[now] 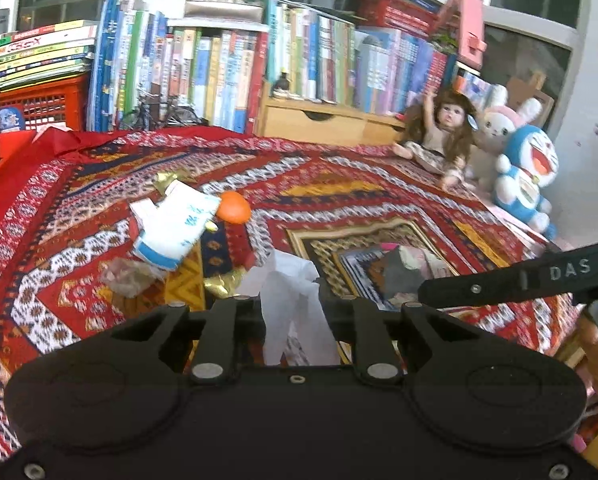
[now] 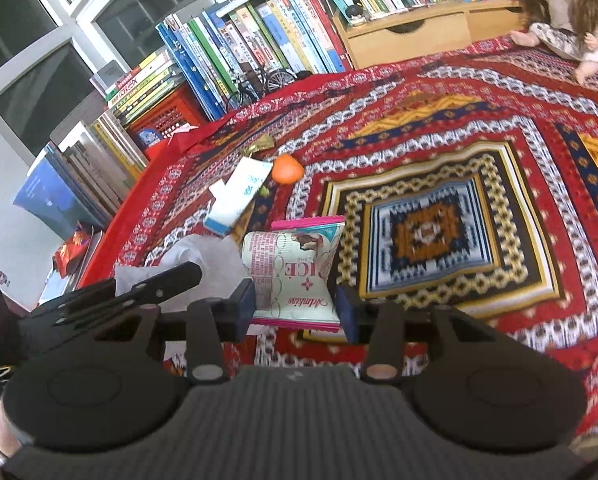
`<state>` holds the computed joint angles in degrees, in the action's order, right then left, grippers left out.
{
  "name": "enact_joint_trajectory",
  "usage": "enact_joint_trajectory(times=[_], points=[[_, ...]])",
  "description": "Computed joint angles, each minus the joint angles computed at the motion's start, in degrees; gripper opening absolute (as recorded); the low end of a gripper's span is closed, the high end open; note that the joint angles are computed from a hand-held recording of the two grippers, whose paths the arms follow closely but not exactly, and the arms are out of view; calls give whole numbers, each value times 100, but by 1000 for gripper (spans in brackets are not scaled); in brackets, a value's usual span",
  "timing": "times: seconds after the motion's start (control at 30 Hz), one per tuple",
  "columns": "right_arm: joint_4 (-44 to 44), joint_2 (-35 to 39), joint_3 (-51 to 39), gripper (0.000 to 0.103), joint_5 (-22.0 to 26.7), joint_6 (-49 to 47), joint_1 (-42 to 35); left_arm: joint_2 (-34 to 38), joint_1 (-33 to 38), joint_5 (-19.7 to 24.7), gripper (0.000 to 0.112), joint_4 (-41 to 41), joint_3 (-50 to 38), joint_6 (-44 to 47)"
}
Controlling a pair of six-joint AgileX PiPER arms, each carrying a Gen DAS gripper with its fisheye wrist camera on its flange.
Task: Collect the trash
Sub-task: 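Lift both held items and carry them toward the bed edge, then lower both tools below the bed edge and open them to drop the items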
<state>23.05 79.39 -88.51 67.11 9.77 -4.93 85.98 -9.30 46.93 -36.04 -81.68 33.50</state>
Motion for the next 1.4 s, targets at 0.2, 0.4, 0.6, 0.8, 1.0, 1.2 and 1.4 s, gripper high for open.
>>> enact_joint_trajectory(times=[0.2,0.4,0.6,0.8,1.0,1.2,1.4], points=[[71,-575,598,49,112,-6,-8,-743,121,177,11,-251,829,377],[248,-1255,1305,49,221,-47,-29,-1672,401,439,11,-615,1836,857],[11,-2008,2196,49,167,296,345,-2472,619,638,11,-651,2826,1070],[-520,-2492,3126,49,8,1152,1161,-2900,599,681,11,-372,3752,922],[-975,-2805,3857,49,-203,1944,1953,-3052,429,471,11,-248,4477,861],[-1057,-2866,4278,49,-340,2230,2187,-2949,-99,39,11,105,4846,458],[-904,-2896,4464,49,-381,2060,1974,-2720,-335,-144,11,203,4962,323]])
